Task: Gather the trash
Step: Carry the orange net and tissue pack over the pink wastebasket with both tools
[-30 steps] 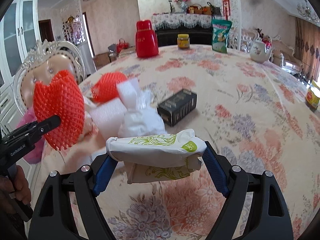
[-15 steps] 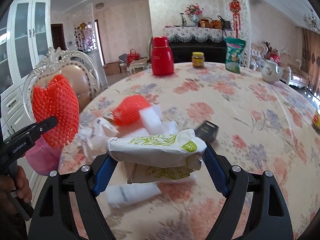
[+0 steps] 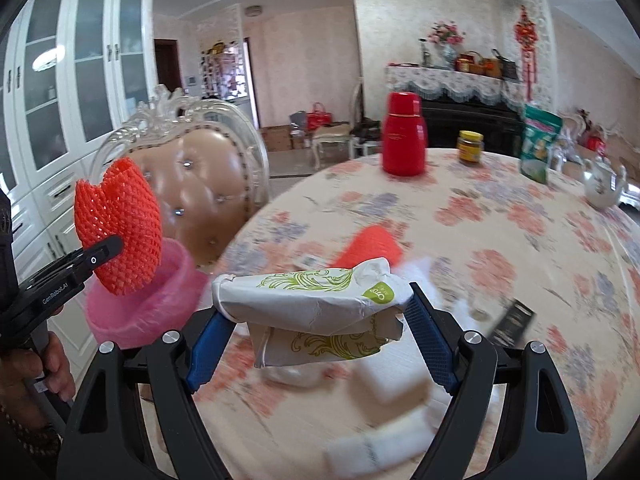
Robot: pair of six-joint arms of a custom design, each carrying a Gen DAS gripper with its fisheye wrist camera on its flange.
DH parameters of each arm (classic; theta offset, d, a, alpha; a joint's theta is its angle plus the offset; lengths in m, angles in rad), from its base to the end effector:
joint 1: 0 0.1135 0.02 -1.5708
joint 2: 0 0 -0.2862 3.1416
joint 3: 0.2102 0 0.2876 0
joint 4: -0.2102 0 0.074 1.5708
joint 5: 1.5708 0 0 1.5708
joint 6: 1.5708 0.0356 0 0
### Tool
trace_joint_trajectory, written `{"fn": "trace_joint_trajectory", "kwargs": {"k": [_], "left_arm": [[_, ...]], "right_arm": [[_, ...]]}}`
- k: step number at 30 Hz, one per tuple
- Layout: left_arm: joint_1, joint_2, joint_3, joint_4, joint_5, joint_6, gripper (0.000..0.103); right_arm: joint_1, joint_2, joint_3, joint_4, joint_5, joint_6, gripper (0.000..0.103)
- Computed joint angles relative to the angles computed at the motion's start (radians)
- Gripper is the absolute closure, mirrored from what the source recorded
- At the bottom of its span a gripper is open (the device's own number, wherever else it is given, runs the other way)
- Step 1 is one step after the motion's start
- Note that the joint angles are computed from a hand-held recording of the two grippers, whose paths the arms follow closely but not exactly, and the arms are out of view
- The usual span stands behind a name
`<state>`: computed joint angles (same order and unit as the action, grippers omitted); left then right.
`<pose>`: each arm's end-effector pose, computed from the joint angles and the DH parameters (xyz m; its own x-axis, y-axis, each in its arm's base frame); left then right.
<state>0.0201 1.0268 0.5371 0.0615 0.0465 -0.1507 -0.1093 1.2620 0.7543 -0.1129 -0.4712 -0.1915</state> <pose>0.2480 0.0033 0.2336 -0.4138 -0.1583 -0.8965 -0.0404 0.9870 -0.1557 0.2940 -0.0160 0.2404 -0.5161 -0.1140 -0.8489 -0.3750 0.9211 0.1043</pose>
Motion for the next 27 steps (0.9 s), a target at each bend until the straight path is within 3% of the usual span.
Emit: {"fn": "trace_joint_trajectory", "kwargs": {"k": [12, 27], "left_arm": [[0.346, 0.019, 0.003, -0.027, 0.191, 0.069, 0.069], [0.55, 0.084, 0.026, -0.044, 0.301, 0.113, 0.068]], "right_arm": [[0.325, 0.116, 0.098, 0.039, 0.123, 0.102, 0.025], [0.577, 0.327, 0.261, 0.056, 0.19, 0.155, 0.025]]}}
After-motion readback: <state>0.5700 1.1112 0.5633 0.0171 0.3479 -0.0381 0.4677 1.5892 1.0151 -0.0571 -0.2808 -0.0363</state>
